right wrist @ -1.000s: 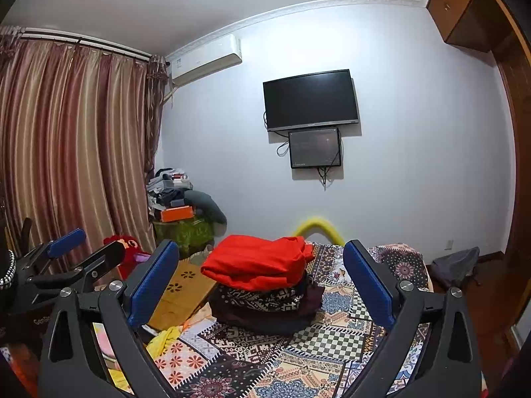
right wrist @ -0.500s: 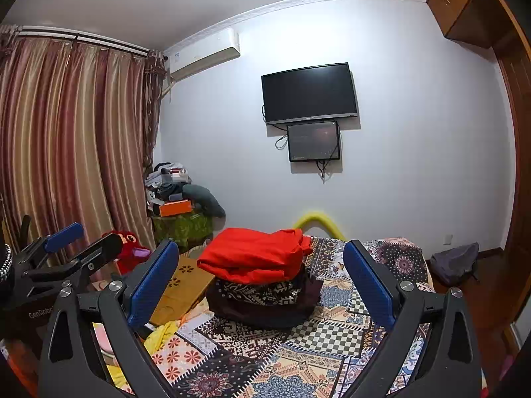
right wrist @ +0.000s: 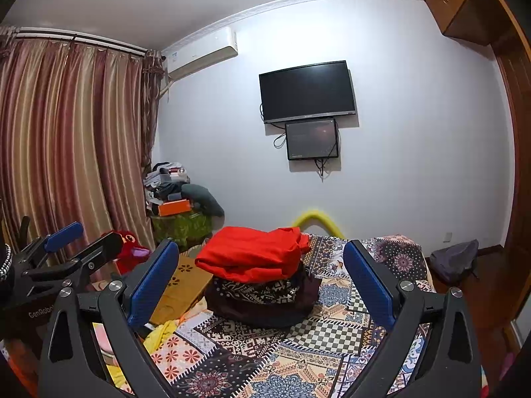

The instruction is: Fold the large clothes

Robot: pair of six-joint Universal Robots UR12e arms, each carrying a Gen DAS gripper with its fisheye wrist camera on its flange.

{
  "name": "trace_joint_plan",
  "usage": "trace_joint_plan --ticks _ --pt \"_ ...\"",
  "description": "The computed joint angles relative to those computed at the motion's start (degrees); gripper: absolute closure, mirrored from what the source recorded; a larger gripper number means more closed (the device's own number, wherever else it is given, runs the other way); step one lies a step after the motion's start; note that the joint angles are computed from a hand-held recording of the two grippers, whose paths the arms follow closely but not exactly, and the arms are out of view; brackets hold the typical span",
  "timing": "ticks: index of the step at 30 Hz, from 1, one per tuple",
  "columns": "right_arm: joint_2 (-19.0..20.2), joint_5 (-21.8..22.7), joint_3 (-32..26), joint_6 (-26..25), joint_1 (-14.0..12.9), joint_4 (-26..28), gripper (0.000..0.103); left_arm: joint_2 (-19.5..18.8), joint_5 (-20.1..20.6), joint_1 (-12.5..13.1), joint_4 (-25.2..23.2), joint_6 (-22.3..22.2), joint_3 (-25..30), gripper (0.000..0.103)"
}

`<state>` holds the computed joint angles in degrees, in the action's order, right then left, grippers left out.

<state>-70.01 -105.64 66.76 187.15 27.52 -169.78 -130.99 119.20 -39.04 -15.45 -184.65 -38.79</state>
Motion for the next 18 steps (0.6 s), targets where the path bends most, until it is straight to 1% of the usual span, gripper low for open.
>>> trace_joint_plan --ticks 18 --pt "0.04 -0.72 -0.21 0.37 0.14 0.8 0.004 0.31 -1.93 0.49 -0.56 -0.11 -0.57 0.0"
